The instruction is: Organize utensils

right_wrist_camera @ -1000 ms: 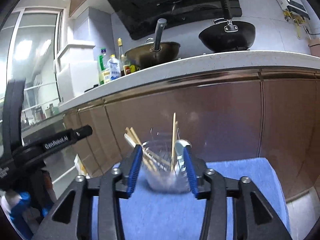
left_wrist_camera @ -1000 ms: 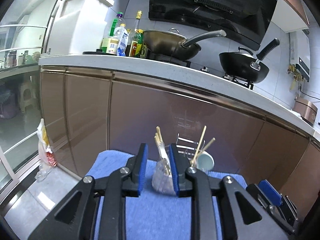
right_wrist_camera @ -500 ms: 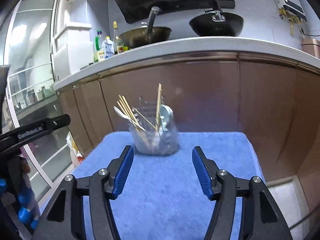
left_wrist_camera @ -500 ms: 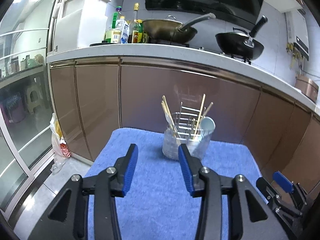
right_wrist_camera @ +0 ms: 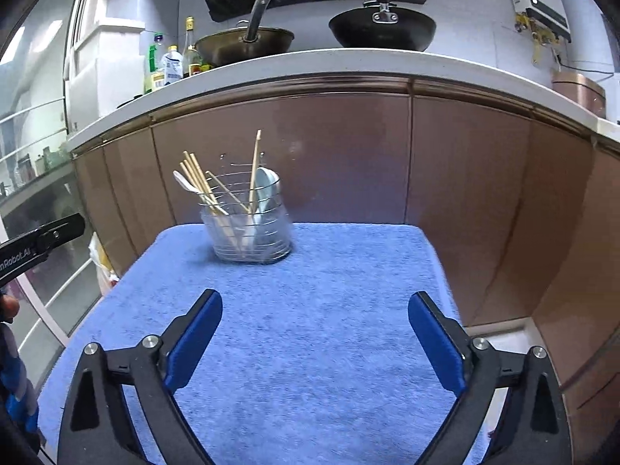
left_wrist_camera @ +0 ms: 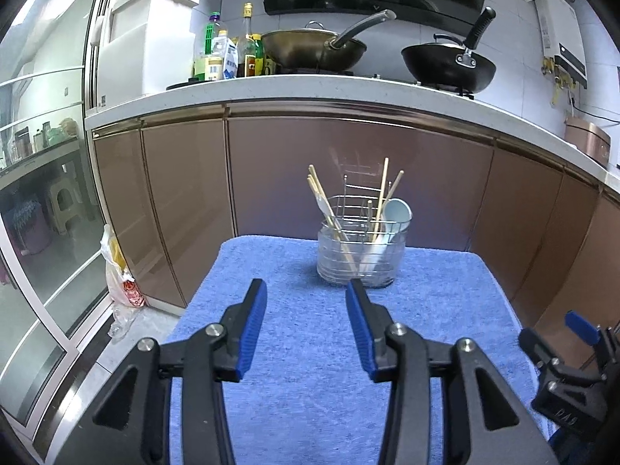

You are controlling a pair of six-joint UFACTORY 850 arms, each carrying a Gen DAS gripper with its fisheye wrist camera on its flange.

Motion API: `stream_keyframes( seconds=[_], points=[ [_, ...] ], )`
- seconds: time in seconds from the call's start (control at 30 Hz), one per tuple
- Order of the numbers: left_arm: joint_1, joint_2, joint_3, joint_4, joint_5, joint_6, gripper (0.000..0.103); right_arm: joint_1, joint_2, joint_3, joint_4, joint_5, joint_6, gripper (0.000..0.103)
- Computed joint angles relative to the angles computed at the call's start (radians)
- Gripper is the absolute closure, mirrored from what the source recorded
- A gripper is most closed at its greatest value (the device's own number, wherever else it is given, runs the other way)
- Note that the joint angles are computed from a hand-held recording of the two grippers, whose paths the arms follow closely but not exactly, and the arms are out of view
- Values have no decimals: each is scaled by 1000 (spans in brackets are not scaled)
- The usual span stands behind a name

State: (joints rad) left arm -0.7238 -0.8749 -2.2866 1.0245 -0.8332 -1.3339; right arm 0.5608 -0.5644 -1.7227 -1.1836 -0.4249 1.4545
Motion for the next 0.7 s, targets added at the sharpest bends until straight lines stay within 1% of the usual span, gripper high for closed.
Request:
stream_keyframes(
  seconds=[0.1,0.13,0.2,0.33,0.4,0.47,0.6,0.7],
  points=[
    [3,27,51,27,8,-37,62,4,7,5,-8,-24,3,3],
    [4,35,65,35,9,-47,60,6,9,6,-12,-35,5,3],
    [5,46,88,49,10,-66,52,10,13,8,-20,-53,10,2],
    [9,68,132,77,13,-101,50,14,15,6,-32,-83,8,1],
    [11,77,150,89,13,-119,47,17,13,0,-35,-97,3,1],
    [13,85,163,98,10,-136,46,18,14,-1,-46,-107,7,1],
    [15,90,168,120,-21,-166,43,20,20,0,-69,-119,24,0],
    [12,87,161,149,-64,-195,41,18,26,3,-86,-122,35,0]
  ],
)
